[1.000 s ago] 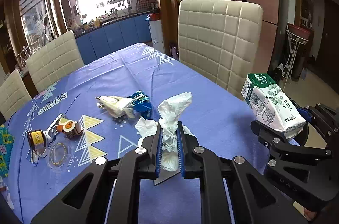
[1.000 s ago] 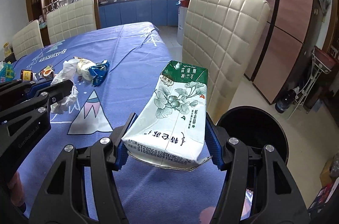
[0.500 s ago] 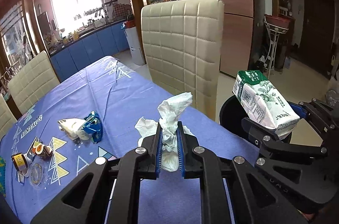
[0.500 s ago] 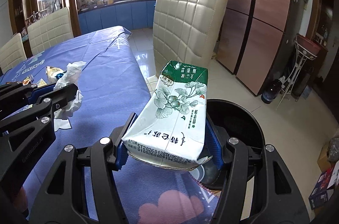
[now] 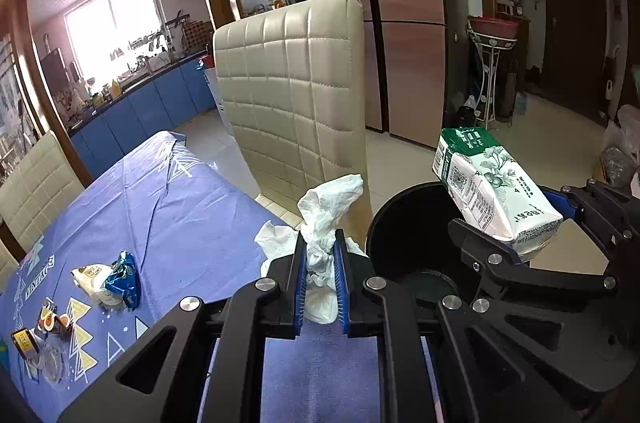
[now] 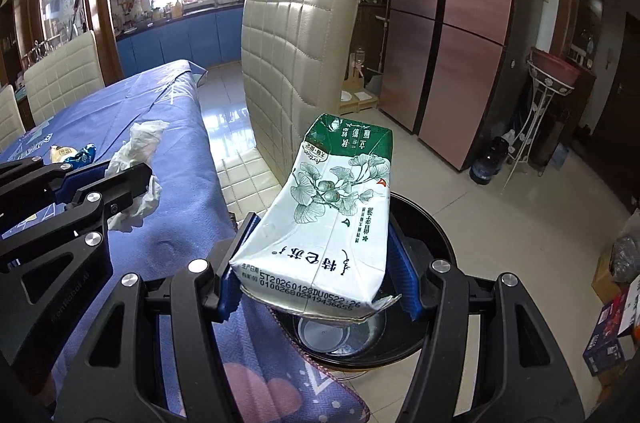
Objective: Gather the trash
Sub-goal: 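Carry the carton to the bin and release it with the right tool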
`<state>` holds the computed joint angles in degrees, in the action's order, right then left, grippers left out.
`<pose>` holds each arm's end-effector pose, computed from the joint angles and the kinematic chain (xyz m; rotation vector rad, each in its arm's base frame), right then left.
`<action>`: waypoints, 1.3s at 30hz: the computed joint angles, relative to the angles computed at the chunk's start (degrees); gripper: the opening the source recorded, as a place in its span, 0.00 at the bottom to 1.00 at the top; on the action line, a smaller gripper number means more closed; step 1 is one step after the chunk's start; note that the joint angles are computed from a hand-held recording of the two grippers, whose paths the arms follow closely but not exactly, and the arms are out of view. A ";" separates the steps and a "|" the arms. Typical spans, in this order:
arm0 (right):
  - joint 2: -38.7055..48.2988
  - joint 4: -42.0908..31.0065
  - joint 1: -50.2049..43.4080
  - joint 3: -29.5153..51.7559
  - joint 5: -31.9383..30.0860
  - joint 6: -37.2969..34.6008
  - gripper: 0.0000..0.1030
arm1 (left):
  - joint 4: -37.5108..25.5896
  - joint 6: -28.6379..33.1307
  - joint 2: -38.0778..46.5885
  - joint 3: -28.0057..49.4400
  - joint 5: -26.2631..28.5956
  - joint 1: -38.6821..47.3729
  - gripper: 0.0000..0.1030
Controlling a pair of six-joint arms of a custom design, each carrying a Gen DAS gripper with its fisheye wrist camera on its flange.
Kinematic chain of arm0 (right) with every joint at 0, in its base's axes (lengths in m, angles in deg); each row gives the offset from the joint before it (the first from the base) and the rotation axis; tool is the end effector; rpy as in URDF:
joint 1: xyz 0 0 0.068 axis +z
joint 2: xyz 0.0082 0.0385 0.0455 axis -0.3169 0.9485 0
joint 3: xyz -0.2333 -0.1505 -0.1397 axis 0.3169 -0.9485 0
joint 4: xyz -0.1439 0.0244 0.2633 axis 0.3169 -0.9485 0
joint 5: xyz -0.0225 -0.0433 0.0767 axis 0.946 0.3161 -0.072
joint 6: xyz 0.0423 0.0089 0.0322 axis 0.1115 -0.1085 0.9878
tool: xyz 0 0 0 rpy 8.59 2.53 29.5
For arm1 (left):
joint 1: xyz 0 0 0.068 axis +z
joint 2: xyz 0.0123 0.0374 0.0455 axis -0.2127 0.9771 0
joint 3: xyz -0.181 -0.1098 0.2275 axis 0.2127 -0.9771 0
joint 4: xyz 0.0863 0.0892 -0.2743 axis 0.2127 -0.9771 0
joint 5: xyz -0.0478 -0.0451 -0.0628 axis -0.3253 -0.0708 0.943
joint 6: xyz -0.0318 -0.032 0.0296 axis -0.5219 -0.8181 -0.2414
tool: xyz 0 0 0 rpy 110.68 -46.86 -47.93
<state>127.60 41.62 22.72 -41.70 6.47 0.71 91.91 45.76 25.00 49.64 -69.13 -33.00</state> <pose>0.2539 0.2103 0.1047 -0.4525 2.2351 0.1968 0.2105 -0.0631 0.1243 0.0109 2.2596 0.2482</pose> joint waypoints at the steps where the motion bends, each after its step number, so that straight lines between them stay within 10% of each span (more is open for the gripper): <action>1: 0.23 0.04 -0.47 0.09 -0.08 0.06 0.60 | 0.34 0.03 0.99 0.52 -0.01 -0.41 0.12; 39: 3.01 1.40 -8.37 0.84 -2.73 -1.29 0.60 | 5.36 1.64 14.37 8.61 2.94 -2.79 0.12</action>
<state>130.61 43.02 14.35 -40.86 3.74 -0.58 97.27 47.40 39.37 58.25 -66.19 -35.79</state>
